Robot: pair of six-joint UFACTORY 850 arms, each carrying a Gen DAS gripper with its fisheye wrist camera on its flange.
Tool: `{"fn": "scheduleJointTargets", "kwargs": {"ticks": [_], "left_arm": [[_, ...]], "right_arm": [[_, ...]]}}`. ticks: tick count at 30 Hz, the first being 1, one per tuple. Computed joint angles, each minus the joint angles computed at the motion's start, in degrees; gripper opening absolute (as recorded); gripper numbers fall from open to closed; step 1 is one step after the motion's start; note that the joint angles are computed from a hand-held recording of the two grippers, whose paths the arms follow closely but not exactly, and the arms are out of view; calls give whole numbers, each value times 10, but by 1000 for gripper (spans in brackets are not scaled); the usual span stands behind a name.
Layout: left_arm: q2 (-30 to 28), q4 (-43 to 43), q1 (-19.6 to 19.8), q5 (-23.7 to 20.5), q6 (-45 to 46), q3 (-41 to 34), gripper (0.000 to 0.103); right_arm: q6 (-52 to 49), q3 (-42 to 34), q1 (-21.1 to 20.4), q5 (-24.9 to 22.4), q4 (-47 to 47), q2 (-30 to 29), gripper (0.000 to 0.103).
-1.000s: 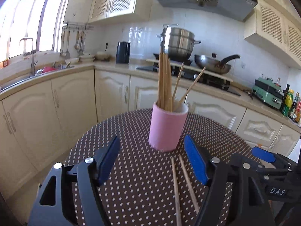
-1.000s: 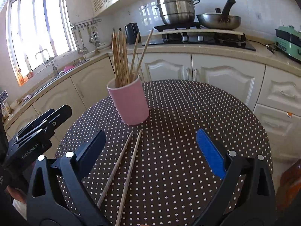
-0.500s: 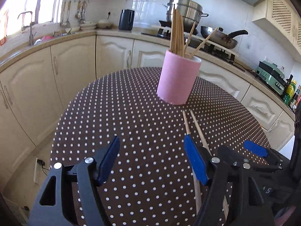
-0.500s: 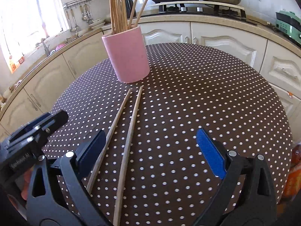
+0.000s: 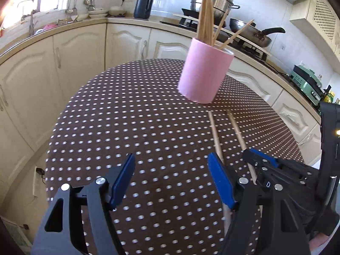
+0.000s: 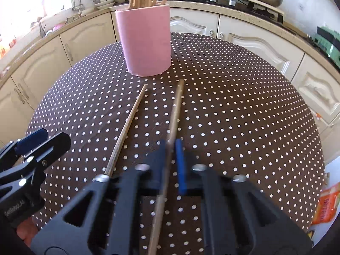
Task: Organize utensils
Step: 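Lower both grippers to the last two chopsticks and grasp them, then lift both held chopsticks up and over the pink cup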
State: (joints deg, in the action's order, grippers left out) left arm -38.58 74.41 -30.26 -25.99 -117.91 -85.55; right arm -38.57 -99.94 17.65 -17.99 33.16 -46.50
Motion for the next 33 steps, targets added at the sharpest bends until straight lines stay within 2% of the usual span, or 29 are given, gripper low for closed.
{"fn": "scheduleJointTargets", "kwargs": {"ticks": [6,9,12,16,17,18,19,21,22,28,31,33], "left_arm": [[-37,-120,-1,2,165,-72,70],[-67,-214,-3,-18,278,-126,70],[-105,-295,-4,-51,373,-190,70],[-154,-329,-7,-107,420,-271,70],[-176,-346,-6,-135,434,-304,68],[-201,-339,-11,-181,441,-347,54],[-216,-330,-14,-205,443,-373,48],[-228,-356,-14,-214,462,-399,8],[-236,-364,-14,-226,472,-416,8],[-215,-369,-6,-196,450,-384,7],[-169,-331,0,-160,400,-303,7],[-156,-292,-6,-158,355,-283,7]], "right_arm": [[-157,9,-33,-44,195,4,6],[-230,29,-47,-53,283,17,6],[-278,40,-58,-61,343,25,6],[-300,40,-72,-80,372,24,6],[-301,38,-74,-83,375,24,6],[-296,33,-75,-86,372,20,6],[-289,30,-77,-89,368,19,6],[-251,25,-76,-72,334,17,6],[-251,23,-78,-77,332,18,6],[-296,28,-81,-86,377,26,6],[-329,32,-81,-83,408,32,6],[-340,31,-81,-84,420,34,6]]}}
